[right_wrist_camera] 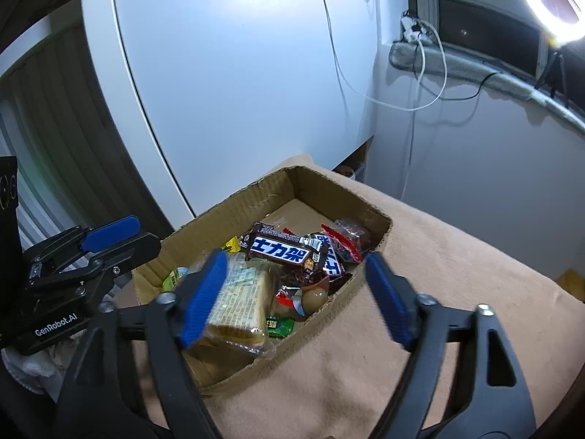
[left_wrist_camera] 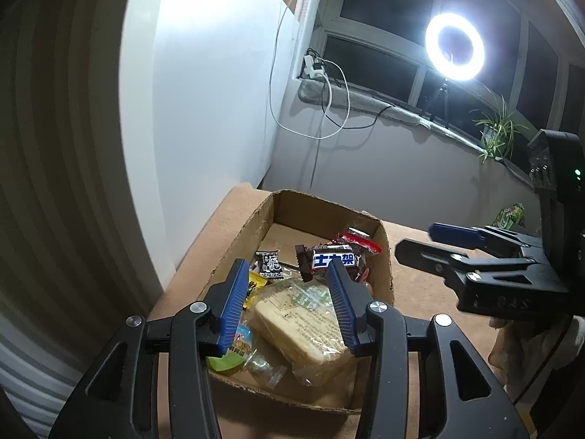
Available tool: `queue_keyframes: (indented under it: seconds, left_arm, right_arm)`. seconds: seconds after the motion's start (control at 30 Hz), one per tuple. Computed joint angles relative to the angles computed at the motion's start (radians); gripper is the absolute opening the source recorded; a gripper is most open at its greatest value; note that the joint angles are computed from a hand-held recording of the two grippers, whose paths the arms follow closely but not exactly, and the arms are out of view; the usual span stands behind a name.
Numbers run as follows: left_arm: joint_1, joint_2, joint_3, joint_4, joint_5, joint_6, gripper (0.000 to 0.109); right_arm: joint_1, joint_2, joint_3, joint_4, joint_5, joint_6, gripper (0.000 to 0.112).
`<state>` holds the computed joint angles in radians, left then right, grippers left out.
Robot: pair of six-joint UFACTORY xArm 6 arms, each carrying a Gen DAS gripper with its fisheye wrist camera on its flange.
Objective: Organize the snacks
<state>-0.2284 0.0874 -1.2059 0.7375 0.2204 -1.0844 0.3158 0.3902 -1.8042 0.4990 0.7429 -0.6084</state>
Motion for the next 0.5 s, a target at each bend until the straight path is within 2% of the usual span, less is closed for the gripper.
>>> queue_keyframes:
  seconds: [0.13,0.27,0.5]
  left_arm:
    - [-0.007,-0.026,0.016,0.063,0.025,-0.071,0.05]
    - [-0.021,-0.058,0.033,0.14,0.06,-0.149,0.063]
    - [-0.057,-0.099,0.046,0.243,0.144,-0.253,0.072]
  right_arm:
    - [0.008,-0.062,0.082,-0.031,-0.069,0.008,0.083]
    - [0.005,-0.11,0.142,-0.019,-0.103,0.007,0.083]
    - [0.004,-0.18,0.248,-0.069,-0.215,0.066,0.083]
